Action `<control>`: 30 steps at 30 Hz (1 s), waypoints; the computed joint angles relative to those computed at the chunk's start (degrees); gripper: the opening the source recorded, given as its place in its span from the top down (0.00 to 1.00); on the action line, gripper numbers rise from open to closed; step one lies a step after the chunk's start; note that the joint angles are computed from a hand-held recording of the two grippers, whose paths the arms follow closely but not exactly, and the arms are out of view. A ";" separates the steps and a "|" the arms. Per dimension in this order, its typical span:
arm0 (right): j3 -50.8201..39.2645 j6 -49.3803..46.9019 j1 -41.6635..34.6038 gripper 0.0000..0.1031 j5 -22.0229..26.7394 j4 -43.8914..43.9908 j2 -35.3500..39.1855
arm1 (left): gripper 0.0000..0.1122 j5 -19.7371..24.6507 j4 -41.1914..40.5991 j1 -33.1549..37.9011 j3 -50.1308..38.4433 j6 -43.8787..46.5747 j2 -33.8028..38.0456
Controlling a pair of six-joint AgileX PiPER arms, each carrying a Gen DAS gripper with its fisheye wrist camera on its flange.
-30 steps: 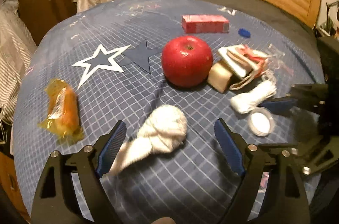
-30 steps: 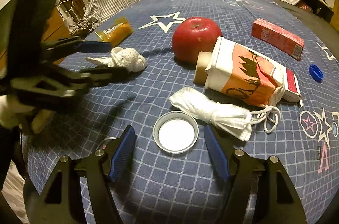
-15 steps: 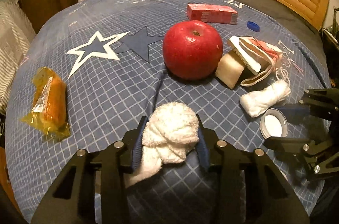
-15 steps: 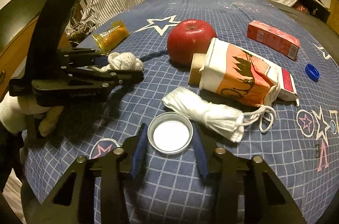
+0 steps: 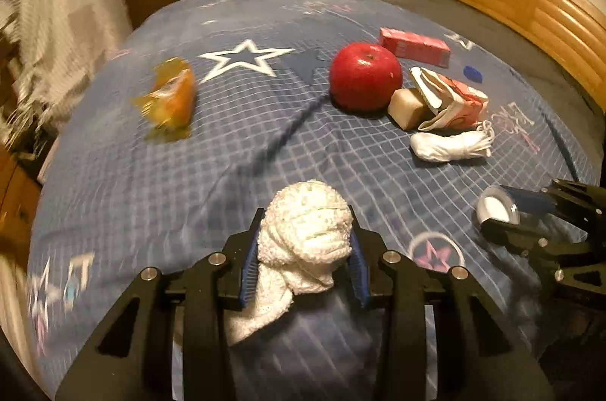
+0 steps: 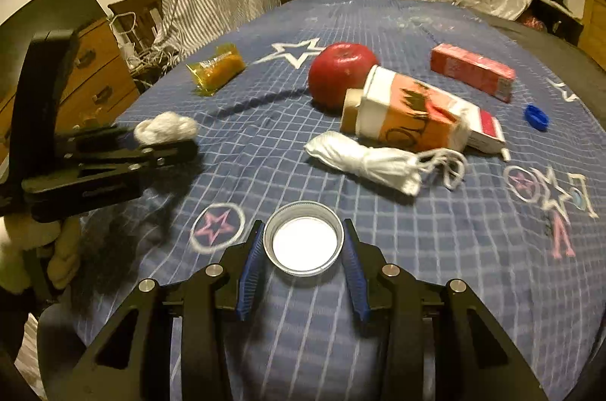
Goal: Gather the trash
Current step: 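Grasp the white towel with the left tool while the right tool grasps the white cup lid, then carry the white towel and cup lid in both tools over the white bucket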
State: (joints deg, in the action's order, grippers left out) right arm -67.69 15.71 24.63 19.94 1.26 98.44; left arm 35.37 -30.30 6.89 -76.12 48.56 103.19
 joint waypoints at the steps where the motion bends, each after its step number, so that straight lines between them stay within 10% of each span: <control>1: 1.90 4.62 0.68 0.60 -0.90 -4.63 -2.10 | 0.67 -1.09 -1.77 0.53 2.84 0.79 -2.42; 15: 12.98 53.87 9.94 0.60 7.15 -55.64 -27.09 | 0.66 -14.34 -10.04 -7.09 24.58 -2.08 -30.99; 30: 20.04 71.01 24.41 0.60 23.75 -71.78 -40.68 | 0.64 -27.60 36.67 -18.54 31.88 -54.53 -42.82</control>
State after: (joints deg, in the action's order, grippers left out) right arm -47.66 86.72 49.04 43.69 -70.51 57.76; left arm 7.77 6.37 -11.64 -44.24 -5.97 60.37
